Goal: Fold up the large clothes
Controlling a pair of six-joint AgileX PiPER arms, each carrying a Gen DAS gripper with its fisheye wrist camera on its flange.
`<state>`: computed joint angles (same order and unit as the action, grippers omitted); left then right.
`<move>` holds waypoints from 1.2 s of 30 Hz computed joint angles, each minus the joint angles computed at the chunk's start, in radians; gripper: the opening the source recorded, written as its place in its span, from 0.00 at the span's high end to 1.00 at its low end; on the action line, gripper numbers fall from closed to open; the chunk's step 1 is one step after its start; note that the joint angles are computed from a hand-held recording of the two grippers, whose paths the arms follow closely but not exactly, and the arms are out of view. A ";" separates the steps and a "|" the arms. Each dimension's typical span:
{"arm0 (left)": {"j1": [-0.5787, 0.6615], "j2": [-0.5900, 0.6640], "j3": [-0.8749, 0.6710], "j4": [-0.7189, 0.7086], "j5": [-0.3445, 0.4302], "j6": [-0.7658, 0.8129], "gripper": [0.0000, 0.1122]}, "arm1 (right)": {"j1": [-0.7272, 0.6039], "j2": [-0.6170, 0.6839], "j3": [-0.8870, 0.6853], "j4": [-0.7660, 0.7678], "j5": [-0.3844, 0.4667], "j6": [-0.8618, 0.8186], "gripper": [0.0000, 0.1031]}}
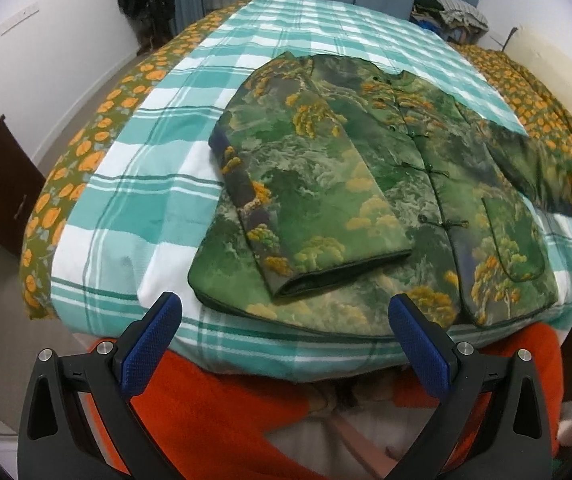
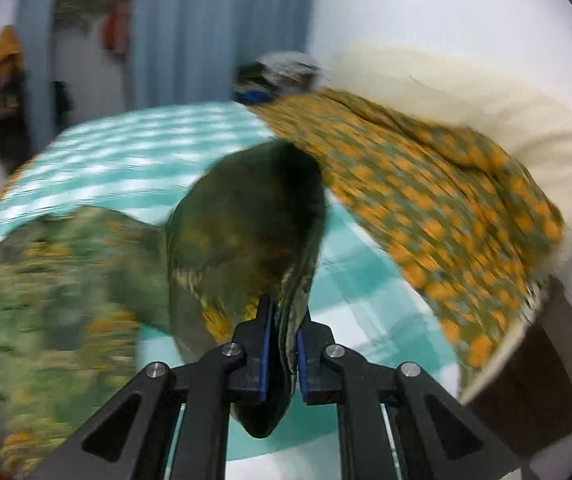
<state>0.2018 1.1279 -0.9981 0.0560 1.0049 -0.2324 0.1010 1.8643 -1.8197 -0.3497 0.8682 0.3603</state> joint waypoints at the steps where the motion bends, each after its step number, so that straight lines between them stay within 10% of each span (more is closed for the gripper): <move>1: 0.004 0.001 -0.004 -0.001 -0.001 0.012 0.09 | -0.035 0.020 0.012 0.010 -0.003 0.022 0.88; 6: 0.018 0.006 -0.041 0.000 -0.009 0.175 0.09 | -0.086 0.020 0.140 -0.118 -0.027 0.192 0.33; 12: -0.026 0.118 -0.082 -0.069 -0.050 0.492 0.09 | -0.030 -0.096 0.304 -0.202 -0.079 0.249 0.33; 21: -0.185 0.458 -0.119 0.102 -0.230 0.498 0.10 | 0.226 -0.270 0.508 -0.082 -0.175 0.270 0.32; 25: -0.010 0.543 -0.227 -0.244 -0.111 0.756 0.45 | 0.353 -0.318 0.561 -0.071 -0.183 0.323 0.32; 27: 0.069 0.546 -0.252 -0.380 -0.039 0.859 0.90 | 0.410 -0.332 0.579 -0.094 -0.176 0.349 0.32; 36: 0.482 0.426 -0.398 -0.626 0.128 0.965 0.93 | 0.543 -0.301 0.559 -0.122 -0.136 0.399 0.32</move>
